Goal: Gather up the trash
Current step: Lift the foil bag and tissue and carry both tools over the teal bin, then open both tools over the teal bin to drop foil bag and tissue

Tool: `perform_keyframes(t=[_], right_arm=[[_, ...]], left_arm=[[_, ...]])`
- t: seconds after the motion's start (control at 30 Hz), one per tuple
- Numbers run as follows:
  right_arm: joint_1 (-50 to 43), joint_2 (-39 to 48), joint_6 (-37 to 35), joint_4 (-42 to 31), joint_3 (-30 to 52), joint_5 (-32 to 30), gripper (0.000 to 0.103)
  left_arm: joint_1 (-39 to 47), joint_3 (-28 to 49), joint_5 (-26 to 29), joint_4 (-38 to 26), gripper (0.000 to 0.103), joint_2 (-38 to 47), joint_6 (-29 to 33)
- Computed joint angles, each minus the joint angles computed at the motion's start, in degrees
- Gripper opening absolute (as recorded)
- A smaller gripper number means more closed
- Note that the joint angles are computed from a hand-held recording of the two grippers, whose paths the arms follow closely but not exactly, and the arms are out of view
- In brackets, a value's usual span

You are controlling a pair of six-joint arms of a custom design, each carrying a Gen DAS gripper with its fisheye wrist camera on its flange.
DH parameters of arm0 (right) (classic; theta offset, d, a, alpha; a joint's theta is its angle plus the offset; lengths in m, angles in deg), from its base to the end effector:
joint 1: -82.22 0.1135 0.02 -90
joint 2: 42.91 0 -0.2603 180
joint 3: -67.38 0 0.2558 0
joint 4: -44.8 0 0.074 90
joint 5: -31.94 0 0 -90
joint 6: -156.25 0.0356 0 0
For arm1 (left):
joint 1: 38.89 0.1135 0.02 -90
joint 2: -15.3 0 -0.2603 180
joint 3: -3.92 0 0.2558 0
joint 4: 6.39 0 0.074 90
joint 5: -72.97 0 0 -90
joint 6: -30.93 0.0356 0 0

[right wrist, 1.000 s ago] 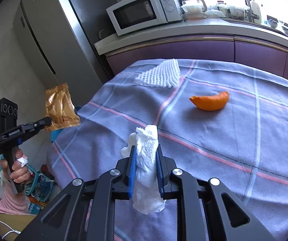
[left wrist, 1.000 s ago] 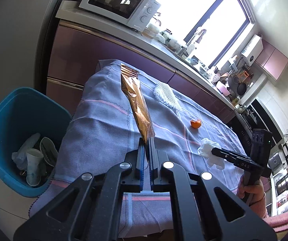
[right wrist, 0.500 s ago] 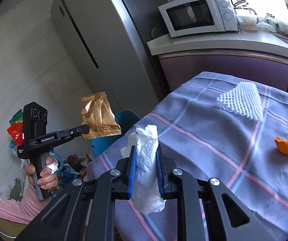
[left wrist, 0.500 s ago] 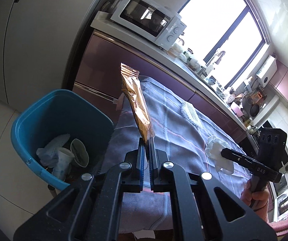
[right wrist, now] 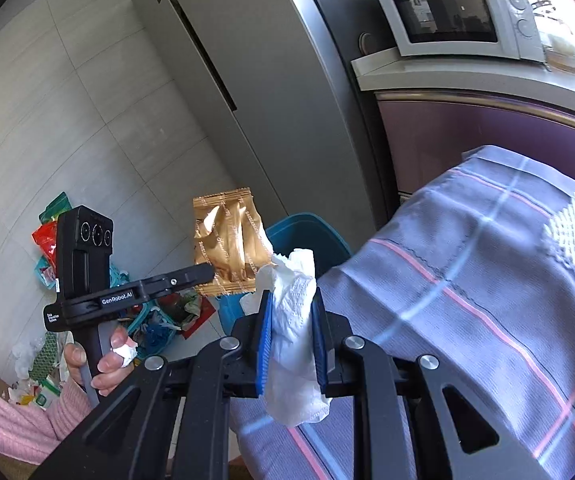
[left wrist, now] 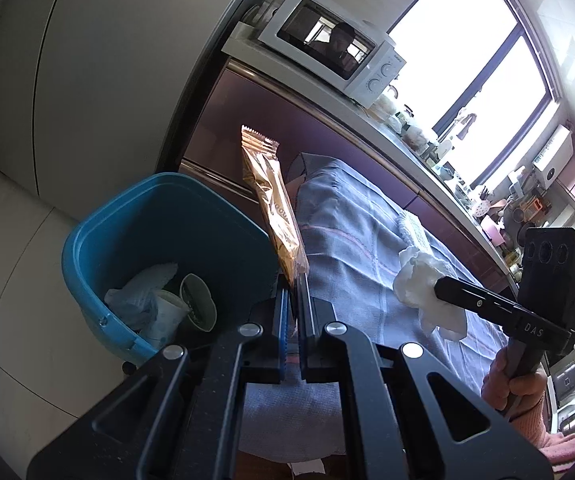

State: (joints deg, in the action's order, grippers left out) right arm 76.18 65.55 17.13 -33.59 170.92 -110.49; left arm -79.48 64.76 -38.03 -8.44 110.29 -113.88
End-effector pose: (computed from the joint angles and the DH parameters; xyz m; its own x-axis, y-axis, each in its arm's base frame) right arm 0.3694 -0.0107 0.2434 -0.6255 -0.3974 -0.6714 -0.7649 0.4822 0.4271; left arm 0.2672 -0.2121 0.1659 -0.5754 -0.5117 -0.6380 -0.1430 0.8310 -0.5375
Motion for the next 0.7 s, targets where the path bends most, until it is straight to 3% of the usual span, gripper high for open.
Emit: perform_keyframes(t=[0.7], right_arm=[[15.93, 5.04, 16.21, 13.29, 2.53, 5.22, 0.017]], left_arm=[[7.97, 1.44, 5.32, -0.54, 0.004, 8.13, -0.62]])
